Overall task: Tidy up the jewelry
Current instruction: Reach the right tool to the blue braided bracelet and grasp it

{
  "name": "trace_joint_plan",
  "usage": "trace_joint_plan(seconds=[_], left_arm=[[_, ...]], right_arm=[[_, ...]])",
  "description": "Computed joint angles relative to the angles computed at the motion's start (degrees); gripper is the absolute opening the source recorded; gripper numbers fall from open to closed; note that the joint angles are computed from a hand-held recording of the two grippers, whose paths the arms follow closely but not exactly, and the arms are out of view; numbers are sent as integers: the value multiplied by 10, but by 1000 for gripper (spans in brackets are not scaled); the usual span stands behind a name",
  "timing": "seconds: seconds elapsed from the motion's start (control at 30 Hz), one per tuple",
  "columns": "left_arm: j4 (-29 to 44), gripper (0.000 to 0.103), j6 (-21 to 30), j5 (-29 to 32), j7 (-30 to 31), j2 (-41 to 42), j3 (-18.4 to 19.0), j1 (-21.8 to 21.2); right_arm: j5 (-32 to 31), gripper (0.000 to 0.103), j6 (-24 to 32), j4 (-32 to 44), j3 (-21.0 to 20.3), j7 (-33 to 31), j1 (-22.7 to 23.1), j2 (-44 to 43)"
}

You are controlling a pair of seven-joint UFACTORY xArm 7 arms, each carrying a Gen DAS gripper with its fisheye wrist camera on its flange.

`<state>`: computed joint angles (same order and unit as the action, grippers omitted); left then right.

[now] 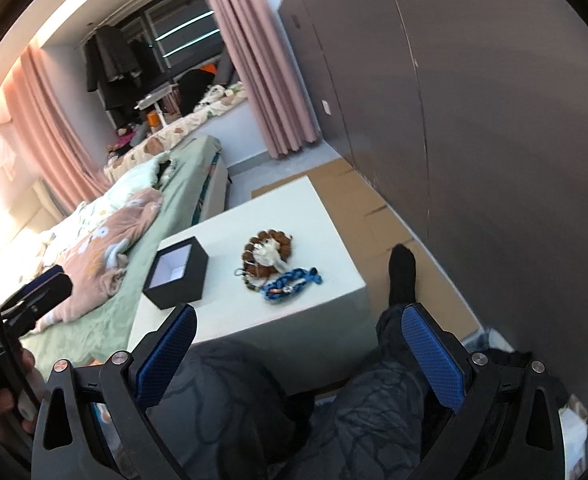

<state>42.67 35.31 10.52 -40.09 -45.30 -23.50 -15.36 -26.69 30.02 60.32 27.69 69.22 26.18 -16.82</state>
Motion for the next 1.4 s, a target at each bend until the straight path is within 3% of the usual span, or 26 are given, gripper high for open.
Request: trace_joint_plan(seconds=[0.13, 0.27, 0.4, 0.63, 0.9, 1.1, 1.27, 1.4], left_arm=[[0, 78, -28, -16, 24, 62, 28, -12], [-1, 74, -52, -28, 41, 108, 51, -18], [0, 67, -66, -38, 62, 142, 72, -23], [1, 58, -89, -58, 89, 180, 100, -20], [-1, 58, -98, -72, 107, 188, 117, -8], [4, 58, -99, -74, 111, 200, 120, 4], [12, 58, -104, -74, 116, 213, 123, 8], [22, 58, -104, -76, 125, 226, 125, 6]], right_arm=[[5, 102, -28, -1, -14, -8, 1, 33], [22, 96, -56, 8, -37, -26, 14, 76], [51, 83, -86, 24, -64, -55, 34, 126], [159, 74, -127, 73, -100, -161, 69, 215], [294, 63, -129, 144, -96, -294, 82, 300], [284, 63, -60, 208, -123, -290, 112, 346], [227, 63, -11, 265, -151, -262, 142, 380], [183, 42, 26, 288, -169, -239, 158, 390]])
